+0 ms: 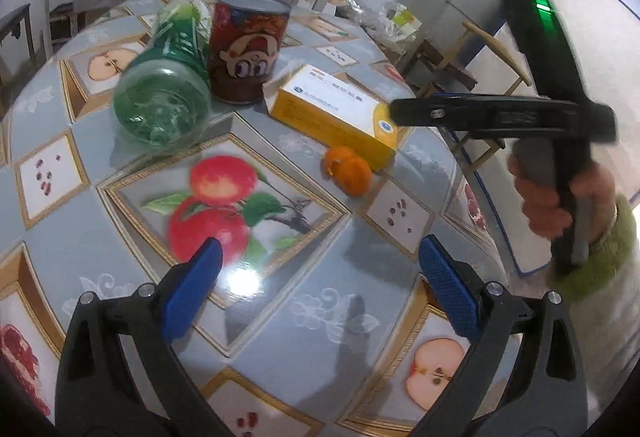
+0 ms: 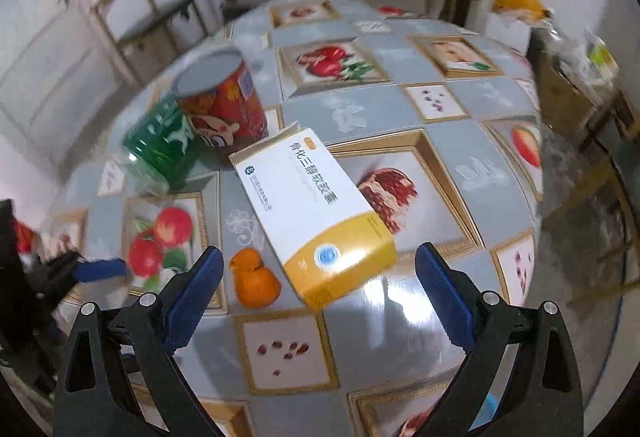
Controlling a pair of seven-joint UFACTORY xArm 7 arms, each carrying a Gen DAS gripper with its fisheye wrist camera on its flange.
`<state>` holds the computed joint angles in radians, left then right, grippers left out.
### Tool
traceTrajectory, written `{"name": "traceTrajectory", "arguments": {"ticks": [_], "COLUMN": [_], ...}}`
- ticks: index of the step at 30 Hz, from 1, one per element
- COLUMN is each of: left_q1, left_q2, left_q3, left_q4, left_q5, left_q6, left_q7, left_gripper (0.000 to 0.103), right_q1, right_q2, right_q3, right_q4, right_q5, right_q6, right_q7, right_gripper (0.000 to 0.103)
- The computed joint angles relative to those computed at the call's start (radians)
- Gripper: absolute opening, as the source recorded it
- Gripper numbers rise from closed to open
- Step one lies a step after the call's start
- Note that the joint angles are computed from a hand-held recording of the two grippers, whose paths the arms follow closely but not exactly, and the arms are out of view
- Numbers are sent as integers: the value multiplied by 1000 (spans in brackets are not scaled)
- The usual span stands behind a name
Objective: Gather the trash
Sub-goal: 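Move both tools back to the table and grasp the medicine box with the right tool, then grasp the orange with the left tool while the right tool holds the box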
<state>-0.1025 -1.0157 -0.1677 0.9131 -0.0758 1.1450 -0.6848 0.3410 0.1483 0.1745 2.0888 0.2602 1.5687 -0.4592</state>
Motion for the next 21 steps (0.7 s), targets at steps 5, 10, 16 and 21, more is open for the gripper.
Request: {"name": "traceTrajectory", "arguments": {"ticks": [5, 10, 16, 21], "left_q1": [-20, -37, -52, -46], "left_q2": [-17, 4, 74, 142], "left_q3": [21, 43, 54, 58], "left_q4": [-22, -2, 65, 93], "left_q5": [1, -11, -14, -32], "left_q6": [-49, -71, -30, -40], "left_q7": [49, 103, 188, 216], "left_gripper": [95, 92, 75, 71], "right_q1": [67, 127, 126, 54], "right_q2": [130, 260, 287, 138], "right_q3": [18, 7, -12, -30], "right_q4": [161, 325, 331, 92], "right_q5": [-88, -140, -121, -84], "right_q6": [69, 151, 161, 52], "right_q7": [-7, 13, 52, 142], "right_gripper": [94, 94, 84, 79]}}
